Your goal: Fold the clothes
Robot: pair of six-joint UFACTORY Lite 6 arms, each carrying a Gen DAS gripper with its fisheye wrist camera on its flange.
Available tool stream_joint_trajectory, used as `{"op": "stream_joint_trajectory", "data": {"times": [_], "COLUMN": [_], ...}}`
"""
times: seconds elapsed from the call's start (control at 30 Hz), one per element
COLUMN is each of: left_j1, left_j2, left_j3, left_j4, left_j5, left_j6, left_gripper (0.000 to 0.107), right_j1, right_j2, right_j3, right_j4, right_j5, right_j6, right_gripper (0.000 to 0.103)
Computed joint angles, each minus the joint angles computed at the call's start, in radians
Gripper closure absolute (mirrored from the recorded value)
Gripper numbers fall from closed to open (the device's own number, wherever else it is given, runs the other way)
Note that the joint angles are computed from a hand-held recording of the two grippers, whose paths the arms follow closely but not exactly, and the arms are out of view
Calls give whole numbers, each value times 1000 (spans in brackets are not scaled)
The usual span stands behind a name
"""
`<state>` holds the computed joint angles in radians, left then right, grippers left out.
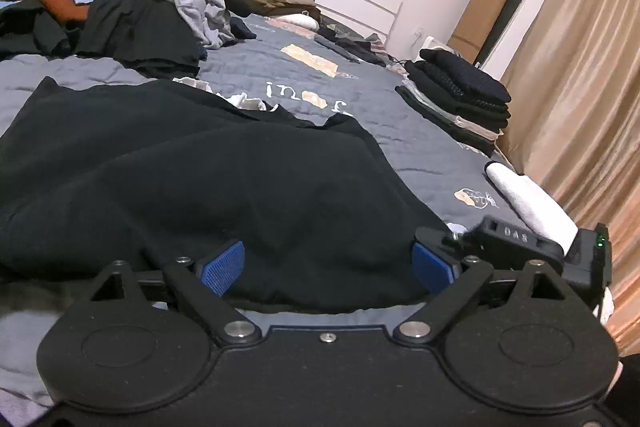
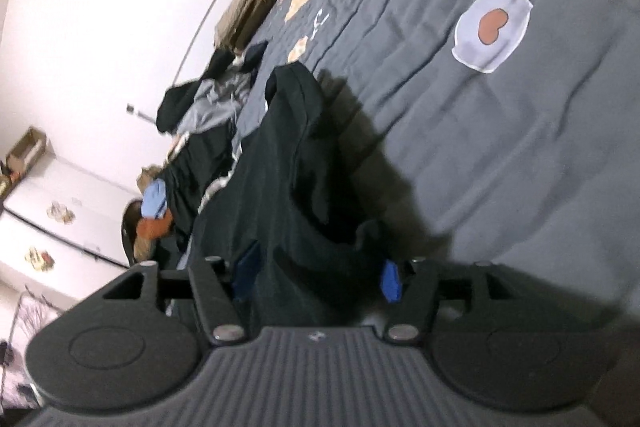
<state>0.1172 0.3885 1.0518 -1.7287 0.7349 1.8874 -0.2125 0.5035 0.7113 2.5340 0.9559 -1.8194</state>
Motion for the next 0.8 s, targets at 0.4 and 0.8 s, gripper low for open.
{"op": "stream_joint_trajectory", "data": {"times": [0.4, 0.8], "left_j1": [38, 58], "left_j2": [10, -5], "left_j3": [9, -5], "left_j4": [10, 8], "left_j5": [-6, -7], "left_j6": [-19, -13], "left_gripper": [16, 16], "right_j1": [71, 91], "right_j2": [76, 97], "right_j3": [83, 120], "right_j4": [104, 110], "right_j5": [1, 1], "right_j6": [-5, 42], "right_gripper": [37, 31]}}
